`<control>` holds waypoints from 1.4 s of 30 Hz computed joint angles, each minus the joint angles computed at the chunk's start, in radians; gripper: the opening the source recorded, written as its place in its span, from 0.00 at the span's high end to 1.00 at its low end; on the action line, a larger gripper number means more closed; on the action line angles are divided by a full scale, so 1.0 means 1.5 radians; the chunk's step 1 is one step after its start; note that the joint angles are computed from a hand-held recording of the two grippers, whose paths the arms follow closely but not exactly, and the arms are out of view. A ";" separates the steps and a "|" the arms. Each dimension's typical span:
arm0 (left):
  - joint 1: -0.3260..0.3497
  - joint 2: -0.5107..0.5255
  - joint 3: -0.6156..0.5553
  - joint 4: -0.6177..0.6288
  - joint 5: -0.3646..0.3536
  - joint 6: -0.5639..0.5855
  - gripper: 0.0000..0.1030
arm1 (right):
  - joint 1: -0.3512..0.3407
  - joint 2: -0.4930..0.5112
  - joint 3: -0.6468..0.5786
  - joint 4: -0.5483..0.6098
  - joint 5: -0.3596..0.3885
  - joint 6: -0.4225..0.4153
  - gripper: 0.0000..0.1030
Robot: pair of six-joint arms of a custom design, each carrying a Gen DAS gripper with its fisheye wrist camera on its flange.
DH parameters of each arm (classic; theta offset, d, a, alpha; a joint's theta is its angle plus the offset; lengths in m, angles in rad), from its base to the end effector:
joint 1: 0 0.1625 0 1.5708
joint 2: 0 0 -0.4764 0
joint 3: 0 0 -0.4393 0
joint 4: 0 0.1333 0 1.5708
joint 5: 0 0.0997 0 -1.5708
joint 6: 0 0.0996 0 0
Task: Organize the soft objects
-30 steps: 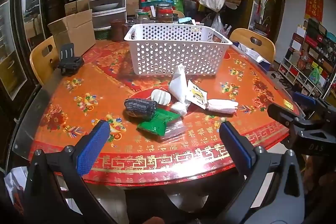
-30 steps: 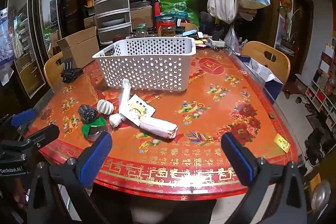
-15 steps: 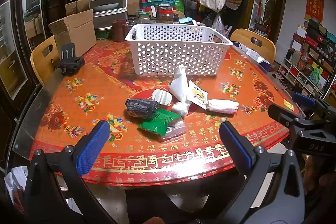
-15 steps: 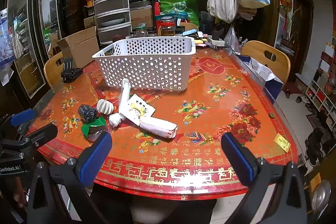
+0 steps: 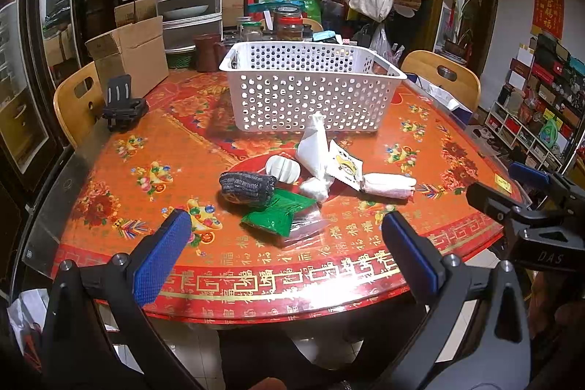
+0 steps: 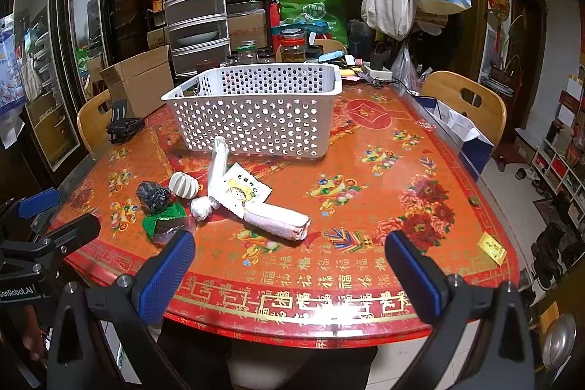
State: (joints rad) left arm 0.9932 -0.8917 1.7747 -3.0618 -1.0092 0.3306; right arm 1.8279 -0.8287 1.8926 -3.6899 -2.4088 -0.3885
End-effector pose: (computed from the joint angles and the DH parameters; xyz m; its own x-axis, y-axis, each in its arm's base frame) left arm -0.2305 -0.6950 0.1815 -0.6823 0.4193 -0.5989 0.7080 0.5831 -0.3984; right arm 0.2207 -0.6062 0.1835 -0.7034 0.2408 0.6687 -0.4234 0.6138 -0.6663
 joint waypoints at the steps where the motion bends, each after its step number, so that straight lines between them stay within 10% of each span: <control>1: 0.000 0.000 0.000 -0.001 0.000 0.000 0.00 | 0.000 0.000 0.000 0.000 0.000 0.001 0.00; 42: 0.003 0.003 0.000 -0.016 0.009 0.009 0.00 | -0.001 0.008 0.001 -0.001 0.013 0.005 0.00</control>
State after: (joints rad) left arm 0.9980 -0.8877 1.7750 -3.0857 -0.9960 0.3439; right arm 1.8269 -0.8162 1.8942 -3.6907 -2.3888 -0.3803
